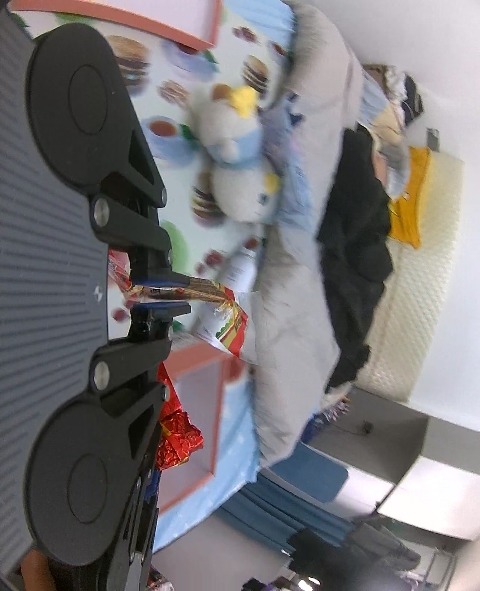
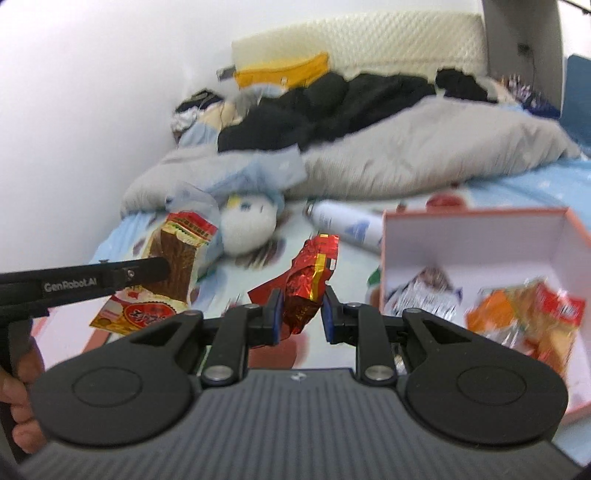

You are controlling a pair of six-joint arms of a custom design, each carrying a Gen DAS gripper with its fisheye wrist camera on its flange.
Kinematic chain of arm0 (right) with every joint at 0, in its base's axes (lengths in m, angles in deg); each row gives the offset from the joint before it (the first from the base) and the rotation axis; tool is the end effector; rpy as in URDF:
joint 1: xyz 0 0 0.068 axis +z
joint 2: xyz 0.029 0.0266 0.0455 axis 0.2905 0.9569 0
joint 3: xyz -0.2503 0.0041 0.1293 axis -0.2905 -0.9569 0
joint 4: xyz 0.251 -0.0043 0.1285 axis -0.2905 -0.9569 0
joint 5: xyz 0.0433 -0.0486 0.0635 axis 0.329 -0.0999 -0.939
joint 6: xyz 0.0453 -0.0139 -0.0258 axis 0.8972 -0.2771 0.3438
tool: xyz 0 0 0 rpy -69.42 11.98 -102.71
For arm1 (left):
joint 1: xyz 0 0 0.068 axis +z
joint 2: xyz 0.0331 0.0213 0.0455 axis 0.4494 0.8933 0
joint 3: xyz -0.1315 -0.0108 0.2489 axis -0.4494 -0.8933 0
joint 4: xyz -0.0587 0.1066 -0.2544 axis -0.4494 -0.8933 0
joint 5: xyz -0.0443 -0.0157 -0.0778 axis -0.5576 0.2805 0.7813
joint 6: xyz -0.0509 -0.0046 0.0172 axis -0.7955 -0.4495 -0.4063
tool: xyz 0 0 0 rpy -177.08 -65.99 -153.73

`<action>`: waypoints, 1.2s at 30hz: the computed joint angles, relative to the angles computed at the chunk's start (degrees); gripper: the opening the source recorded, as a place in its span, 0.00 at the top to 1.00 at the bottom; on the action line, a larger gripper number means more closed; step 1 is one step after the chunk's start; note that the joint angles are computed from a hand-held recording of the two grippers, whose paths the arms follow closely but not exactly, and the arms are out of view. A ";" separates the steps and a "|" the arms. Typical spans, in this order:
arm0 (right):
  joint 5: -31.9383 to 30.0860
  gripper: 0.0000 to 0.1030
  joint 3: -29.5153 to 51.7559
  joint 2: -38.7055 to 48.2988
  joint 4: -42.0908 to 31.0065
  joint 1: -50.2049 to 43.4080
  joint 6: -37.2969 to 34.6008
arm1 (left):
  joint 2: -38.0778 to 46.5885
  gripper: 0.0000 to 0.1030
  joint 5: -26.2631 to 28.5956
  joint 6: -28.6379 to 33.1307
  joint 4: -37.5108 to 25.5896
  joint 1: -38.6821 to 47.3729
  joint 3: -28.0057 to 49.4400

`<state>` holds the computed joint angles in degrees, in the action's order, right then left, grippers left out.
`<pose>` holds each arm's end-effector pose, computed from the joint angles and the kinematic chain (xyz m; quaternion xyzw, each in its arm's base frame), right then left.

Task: Organize snacks
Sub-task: 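Lift and carry the jerky packet and red foil candy over the pink box with both tools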

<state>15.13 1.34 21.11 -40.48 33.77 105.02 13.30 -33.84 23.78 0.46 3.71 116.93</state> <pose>0.1899 0.0477 0.2902 0.1409 0.8894 0.0461 0.4325 0.2951 -0.1355 0.2785 0.1894 0.8695 -0.2279 0.3952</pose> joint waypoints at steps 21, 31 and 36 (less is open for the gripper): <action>-14.01 0.76 1.72 -6.54 -0.98 -34.98 -16.14 | 16.51 0.91 -4.02 -3.50 -1.94 -21.05 23.17; -21.98 0.76 -5.31 -1.13 2.92 -51.05 -22.63 | 32.73 0.91 -5.13 -2.12 -6.42 -27.66 35.25; -23.81 0.77 -7.14 2.02 3.27 -54.49 -25.63 | 38.43 0.90 -5.38 1.99 -10.48 -27.65 39.26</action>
<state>-8.68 -5.81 23.13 -37.21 -20.72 79.39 51.74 -39.22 25.77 -10.02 -23.94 156.19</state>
